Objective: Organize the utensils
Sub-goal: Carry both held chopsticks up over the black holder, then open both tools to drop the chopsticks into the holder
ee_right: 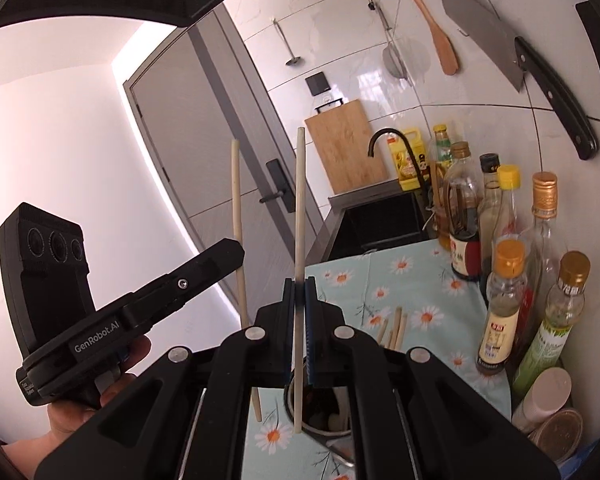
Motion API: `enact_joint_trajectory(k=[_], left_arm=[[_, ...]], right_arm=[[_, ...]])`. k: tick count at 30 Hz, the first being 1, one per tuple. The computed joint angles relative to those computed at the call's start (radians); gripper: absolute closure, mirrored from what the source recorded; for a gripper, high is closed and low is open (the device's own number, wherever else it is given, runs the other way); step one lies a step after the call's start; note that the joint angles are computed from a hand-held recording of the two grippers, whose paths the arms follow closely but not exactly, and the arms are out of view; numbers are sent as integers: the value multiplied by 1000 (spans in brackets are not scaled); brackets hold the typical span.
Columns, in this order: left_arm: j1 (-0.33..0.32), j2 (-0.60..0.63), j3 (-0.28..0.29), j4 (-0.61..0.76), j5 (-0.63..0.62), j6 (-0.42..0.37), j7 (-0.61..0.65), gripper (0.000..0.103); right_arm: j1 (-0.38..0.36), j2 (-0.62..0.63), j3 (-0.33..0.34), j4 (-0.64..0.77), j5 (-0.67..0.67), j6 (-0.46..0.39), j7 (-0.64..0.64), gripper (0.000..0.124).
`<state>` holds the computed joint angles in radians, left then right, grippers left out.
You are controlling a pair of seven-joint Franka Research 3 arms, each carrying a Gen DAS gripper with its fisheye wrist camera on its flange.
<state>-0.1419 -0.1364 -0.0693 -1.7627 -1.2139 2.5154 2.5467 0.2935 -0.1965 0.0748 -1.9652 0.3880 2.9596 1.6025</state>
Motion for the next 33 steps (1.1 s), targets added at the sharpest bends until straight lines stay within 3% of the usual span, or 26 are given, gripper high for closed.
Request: enact_joint_trajectory(k=[11,15,22,24,33], left_arm=[[7,80,-40,30,-9,74,47,99],[19,101,-53,37,2,76,41,99],[33,100,-63,19,38,61,12,98],[35,90,-60,6,39,54,3,98],[26,15,-28,-67,21,28,16,98]], right_arm=[[-28,76,-20,52,21,-5,-2,118],[-21,92,-30,56,68,6,-29,118],[-37,98,-13,44,13,-7,39,117],[-51,94,-5,34,-34,-17,98,115],[-46,29,-8,-36,-23,-27,147,115]])
